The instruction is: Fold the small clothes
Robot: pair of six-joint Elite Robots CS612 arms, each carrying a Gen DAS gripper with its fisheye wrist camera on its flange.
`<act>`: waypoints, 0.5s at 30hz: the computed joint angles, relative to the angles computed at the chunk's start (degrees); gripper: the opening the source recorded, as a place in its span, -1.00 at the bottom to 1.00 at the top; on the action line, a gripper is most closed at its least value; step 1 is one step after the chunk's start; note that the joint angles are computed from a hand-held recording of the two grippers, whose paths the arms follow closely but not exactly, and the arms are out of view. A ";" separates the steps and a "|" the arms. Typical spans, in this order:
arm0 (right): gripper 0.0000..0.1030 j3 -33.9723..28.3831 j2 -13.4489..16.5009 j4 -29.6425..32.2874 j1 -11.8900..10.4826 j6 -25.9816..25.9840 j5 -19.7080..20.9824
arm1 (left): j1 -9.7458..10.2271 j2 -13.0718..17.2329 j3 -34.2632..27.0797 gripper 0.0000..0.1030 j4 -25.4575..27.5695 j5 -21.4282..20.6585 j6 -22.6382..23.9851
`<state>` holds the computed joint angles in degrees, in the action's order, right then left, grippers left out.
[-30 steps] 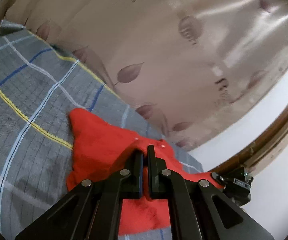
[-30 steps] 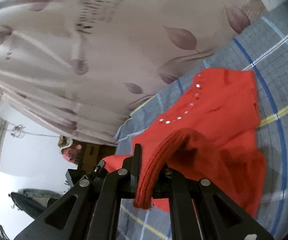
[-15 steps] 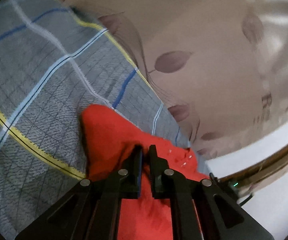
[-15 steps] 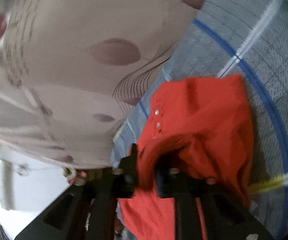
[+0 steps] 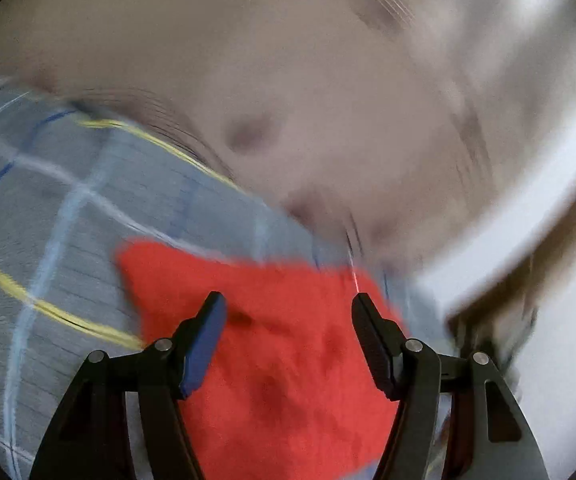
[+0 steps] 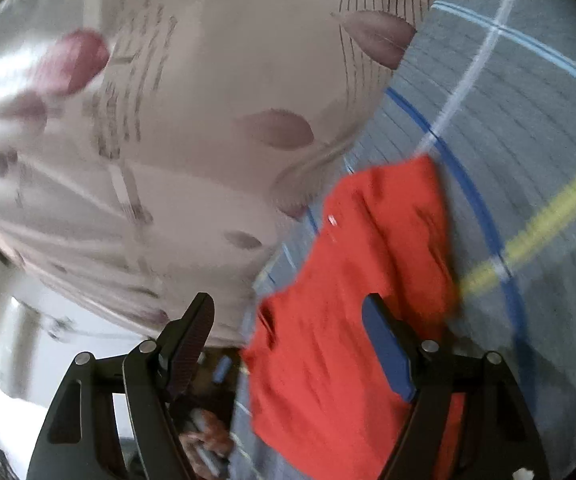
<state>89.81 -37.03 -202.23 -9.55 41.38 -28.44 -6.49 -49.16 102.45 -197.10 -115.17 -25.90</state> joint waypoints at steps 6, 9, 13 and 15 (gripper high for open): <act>0.43 5.57 -2.32 3.36 0.05 -10.74 -2.07 | -1.48 2.50 -5.47 0.26 16.74 -9.36 2.57; 0.43 6.82 -3.02 4.04 0.20 -14.14 -2.53 | -0.74 5.40 -9.41 0.26 15.81 -10.17 -5.15; 0.43 6.98 -2.67 2.25 0.00 -14.10 -1.59 | -0.43 6.36 -10.28 0.26 1.67 1.12 -14.90; 0.43 6.78 -1.76 -1.61 -0.52 -10.38 -0.28 | -0.22 5.46 -8.82 0.26 -3.44 8.28 -16.32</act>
